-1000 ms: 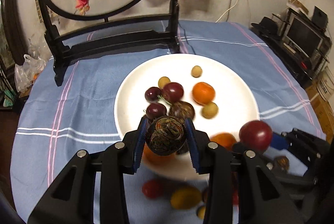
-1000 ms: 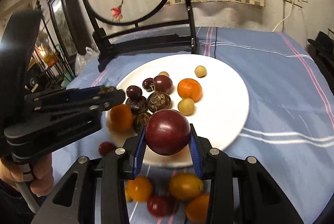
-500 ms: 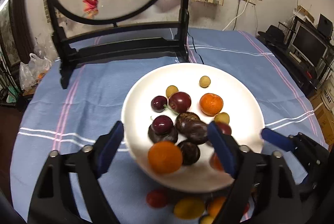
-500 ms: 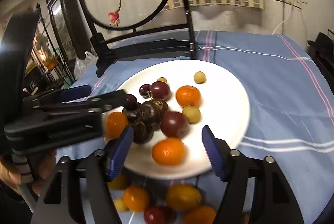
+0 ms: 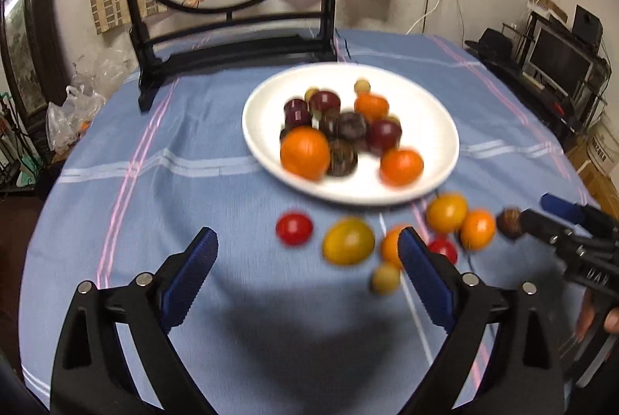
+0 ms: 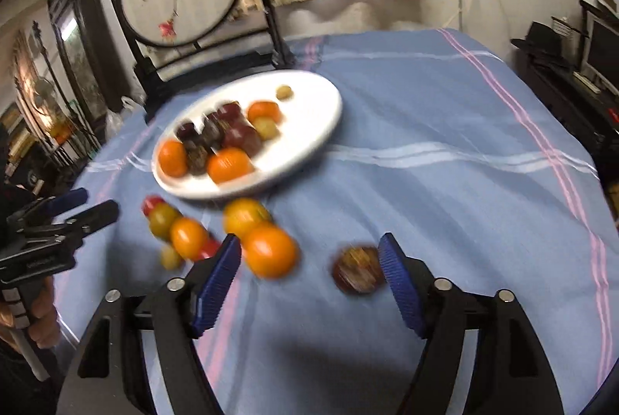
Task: Organize fruits
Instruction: 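Grasp a dark brown fruit with the right tool while the left grasps a small tan fruit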
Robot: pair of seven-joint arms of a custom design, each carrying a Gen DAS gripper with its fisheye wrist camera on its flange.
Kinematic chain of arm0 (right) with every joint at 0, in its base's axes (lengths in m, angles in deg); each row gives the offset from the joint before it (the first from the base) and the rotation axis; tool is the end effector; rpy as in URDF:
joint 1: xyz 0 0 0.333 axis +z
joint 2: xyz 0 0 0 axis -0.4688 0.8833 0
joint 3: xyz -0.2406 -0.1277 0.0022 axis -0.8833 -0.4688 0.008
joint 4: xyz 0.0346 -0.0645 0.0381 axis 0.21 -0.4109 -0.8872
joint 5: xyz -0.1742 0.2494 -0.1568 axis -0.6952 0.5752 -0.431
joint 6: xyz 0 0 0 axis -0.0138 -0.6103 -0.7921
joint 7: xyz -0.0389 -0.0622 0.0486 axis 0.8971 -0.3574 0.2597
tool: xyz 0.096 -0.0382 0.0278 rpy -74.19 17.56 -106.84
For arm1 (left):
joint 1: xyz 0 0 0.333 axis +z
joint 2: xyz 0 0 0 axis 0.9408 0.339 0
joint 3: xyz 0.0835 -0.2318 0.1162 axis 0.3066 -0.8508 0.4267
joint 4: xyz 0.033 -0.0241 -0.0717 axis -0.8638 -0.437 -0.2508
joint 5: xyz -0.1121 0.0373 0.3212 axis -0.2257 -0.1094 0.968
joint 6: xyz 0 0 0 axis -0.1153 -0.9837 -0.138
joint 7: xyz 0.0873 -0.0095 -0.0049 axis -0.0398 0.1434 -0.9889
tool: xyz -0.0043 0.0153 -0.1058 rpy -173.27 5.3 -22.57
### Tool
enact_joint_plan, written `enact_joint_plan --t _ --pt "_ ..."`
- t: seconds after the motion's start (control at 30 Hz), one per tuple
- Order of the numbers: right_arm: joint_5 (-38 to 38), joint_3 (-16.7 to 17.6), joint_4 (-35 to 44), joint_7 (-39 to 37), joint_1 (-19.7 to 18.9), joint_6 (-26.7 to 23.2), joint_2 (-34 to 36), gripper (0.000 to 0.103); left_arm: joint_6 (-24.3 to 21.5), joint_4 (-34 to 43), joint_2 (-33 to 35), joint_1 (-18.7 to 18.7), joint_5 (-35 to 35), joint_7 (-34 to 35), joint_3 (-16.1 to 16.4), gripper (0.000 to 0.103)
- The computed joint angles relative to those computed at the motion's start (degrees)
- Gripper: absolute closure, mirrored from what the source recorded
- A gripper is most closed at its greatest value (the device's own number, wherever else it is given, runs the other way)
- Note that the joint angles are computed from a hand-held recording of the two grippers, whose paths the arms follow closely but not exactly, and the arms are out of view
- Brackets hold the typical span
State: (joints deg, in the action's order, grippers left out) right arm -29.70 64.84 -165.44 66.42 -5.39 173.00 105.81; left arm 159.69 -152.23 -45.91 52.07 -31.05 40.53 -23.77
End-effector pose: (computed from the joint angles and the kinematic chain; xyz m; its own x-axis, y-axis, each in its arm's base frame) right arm 0.5713 0.2685 0.5036 0.1209 -0.9786 -0.1667 -0.7582 0.0173 -0.6518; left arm 0.5817 -0.2713 0.5153 -0.1165 -0.9932 -0.0002 -0.7477 0.0879 -0.6582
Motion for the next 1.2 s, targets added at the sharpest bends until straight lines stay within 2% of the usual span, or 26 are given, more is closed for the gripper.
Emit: enact_joint_plan --t 0.1,0.2,0.27,0.47,0.5,0.57,0.6,0.63,0.8,0.87,0.97,1.1,1.2 --pt "4.8 1.7 -4.1 -3.9 -1.9 -1.6 -2.3 0.025 0.9 -4.5 -1.7 0.5 -1.5 0.6 -0.8 0.011" --pt "-0.1 0.3 -3.9 -1.8 -0.3 -5.3 -2.1 0.025 0.7 -6.9 -2.1 0.5 -2.1 0.8 -1.2 0.011" --pt "0.1 0.4 -2.7 -1.8 -0.5 -6.7 -0.9 0.025 1.1 -8.0 -2.3 0.7 -2.7 0.8 -1.3 0.011" --pt "-3.0 -1.1 2.1 1.5 0.6 -7.6 3.2 0.025 2.1 -8.4 -1.5 2.0 -7.6 4.9 -2.6 0.010" --pt "-3.7 -1.5 3.1 2.3 0.9 -7.9 3.9 0.026 2.2 -8.5 -1.4 1.8 -7.7 5.0 -2.5 0.010" --pt "-7.3 -3.0 5.0 5.3 2.3 -8.8 5.2 0.042 2.4 -8.6 -1.3 1.4 -7.4 5.3 -2.3 0.010" --pt "-8.4 -3.4 5.2 6.5 2.6 -8.5 5.4 0.057 2.2 -8.3 -1.1 1.2 -7.4 5.5 -2.2 0.010" --pt "-8.0 -3.2 4.9 6.8 2.2 -7.6 5.4 0.062 2.1 -8.1 -0.9 1.2 -7.5 5.7 -2.2 0.010" --pt "-4.8 -1.7 1.8 6.8 0.5 -3.9 3.3 0.062 2.0 -8.0 -0.8 0.8 -7.7 5.5 -1.9 0.011" --pt "-1.1 -0.2 -1.5 5.4 -1.0 0.4 1.3 0.062 1.6 -7.7 -0.6 0.7 -7.7 5.5 -1.9 0.011" --pt "5.9 2.6 -5.0 0.2 -3.0 6.3 -0.2 0.062 -0.3 -6.0 0.3 0.3 -7.8 5.8 -2.0 0.018" --pt "9.0 2.8 -5.9 -3.5 -2.9 7.6 -0.3 0.062 -3.8 -2.6 2.2 -1.7 -4.1 3.0 -0.8 0.020" --pt "9.0 2.0 -6.7 -3.7 -2.4 8.7 -0.7 0.062 -6.2 1.3 4.4 -1.9 -5.1 2.9 -1.2 0.026"
